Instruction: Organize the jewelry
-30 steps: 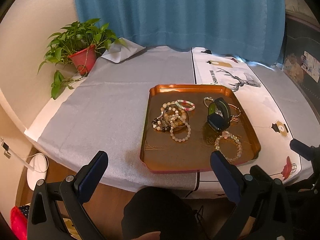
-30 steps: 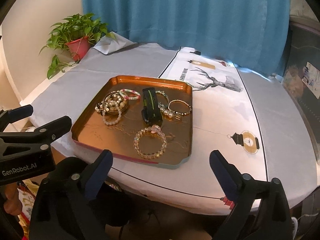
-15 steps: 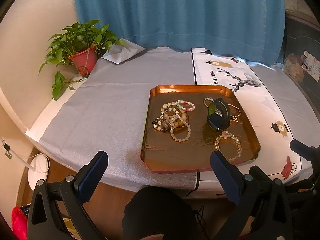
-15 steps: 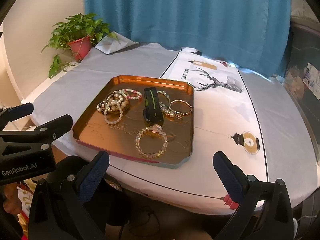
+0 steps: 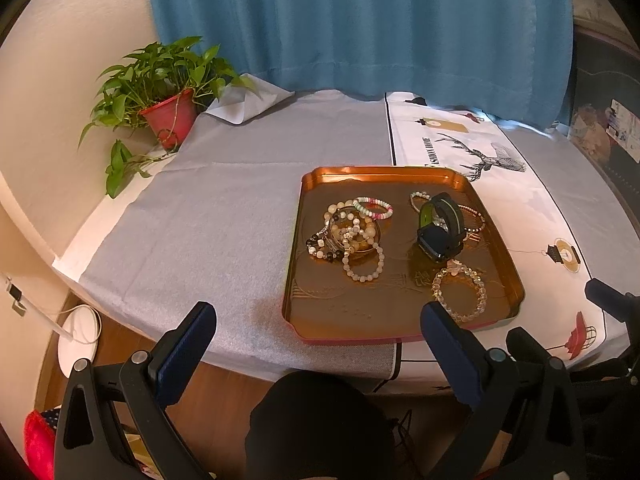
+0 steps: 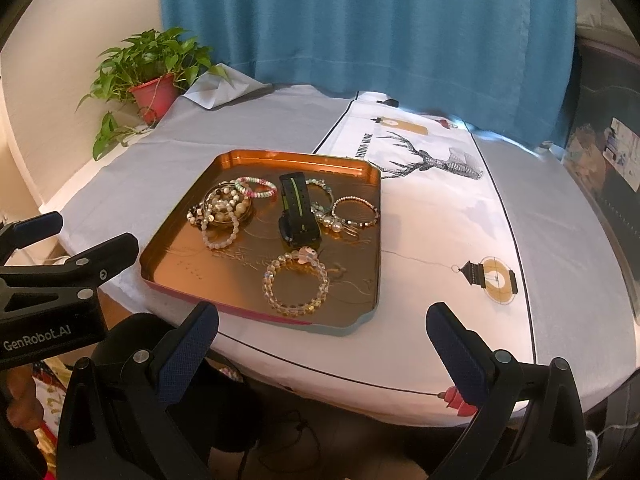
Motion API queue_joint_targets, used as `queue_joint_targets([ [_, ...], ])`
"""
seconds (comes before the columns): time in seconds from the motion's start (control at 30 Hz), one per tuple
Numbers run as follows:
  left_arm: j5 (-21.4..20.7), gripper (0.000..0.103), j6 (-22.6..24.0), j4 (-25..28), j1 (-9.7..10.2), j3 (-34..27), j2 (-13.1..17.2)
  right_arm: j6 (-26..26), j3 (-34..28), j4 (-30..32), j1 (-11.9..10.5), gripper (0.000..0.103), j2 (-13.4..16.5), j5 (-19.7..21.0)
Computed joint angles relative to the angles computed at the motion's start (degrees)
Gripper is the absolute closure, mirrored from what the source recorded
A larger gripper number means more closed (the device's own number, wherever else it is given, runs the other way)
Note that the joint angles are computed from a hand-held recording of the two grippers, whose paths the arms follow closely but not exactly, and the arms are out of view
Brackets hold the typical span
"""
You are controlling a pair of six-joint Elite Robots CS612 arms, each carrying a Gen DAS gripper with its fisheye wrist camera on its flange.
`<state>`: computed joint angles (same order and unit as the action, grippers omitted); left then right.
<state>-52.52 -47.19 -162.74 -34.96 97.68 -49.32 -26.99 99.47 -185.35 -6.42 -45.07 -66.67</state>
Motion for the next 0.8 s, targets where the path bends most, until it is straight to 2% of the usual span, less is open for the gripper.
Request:
queue_joint_targets([
  [0.8, 0.6, 0.002, 0.5, 0.3, -0.22, -0.4, 0.1, 0.1, -0.1, 0.0, 0.0, 0.0, 0.0, 0.1],
])
